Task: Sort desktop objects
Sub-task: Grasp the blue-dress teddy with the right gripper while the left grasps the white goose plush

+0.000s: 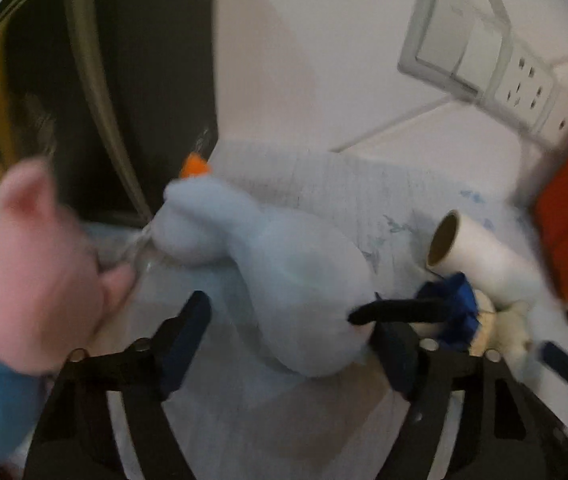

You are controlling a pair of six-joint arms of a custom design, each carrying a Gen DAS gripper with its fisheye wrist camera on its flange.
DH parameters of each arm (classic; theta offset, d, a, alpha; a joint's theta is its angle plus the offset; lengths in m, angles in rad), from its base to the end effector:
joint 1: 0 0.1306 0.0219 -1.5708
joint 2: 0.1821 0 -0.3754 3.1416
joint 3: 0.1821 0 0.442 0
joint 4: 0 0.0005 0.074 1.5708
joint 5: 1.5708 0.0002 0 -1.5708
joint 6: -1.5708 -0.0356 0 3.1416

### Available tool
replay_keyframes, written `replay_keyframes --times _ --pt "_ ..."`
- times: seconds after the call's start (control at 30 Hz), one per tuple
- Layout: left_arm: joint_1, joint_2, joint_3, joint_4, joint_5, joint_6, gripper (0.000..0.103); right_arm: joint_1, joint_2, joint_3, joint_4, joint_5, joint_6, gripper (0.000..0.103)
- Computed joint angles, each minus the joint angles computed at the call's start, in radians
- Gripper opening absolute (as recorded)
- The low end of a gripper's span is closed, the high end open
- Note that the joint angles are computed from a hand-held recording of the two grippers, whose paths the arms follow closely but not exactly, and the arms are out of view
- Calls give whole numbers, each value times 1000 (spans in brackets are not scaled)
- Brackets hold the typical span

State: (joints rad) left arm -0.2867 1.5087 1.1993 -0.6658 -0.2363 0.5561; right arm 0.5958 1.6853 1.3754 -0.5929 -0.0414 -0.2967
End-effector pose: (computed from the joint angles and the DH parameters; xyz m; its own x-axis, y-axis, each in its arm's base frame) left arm 0.5284 -0.1476 0.2787 -0.7530 -0.3130 -0.5788 -0.2926 0.9471 -0.1316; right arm 0.5129 0.3489 0.2687 -0.7915 -0.1837 -0.5828 -0.3665 0.9059 0.2122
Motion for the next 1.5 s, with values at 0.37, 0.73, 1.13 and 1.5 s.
replay_keyframes --times 0.37,0.73,1.13,1.5 --pt "-33 -186 -165 -94 -137 85 65 37 53 40 24 -31 49 47" --pt "-40 -265 -176 -105 -128 129 84 61 -11 -5 22 -13 68 79" --pt "13 -82 -86 13 22 32 58 63 46 15 38 3 78 80" --pt "-36 -214 -200 -47 -72 3 56 90 -3 -22 63 61 125 50"
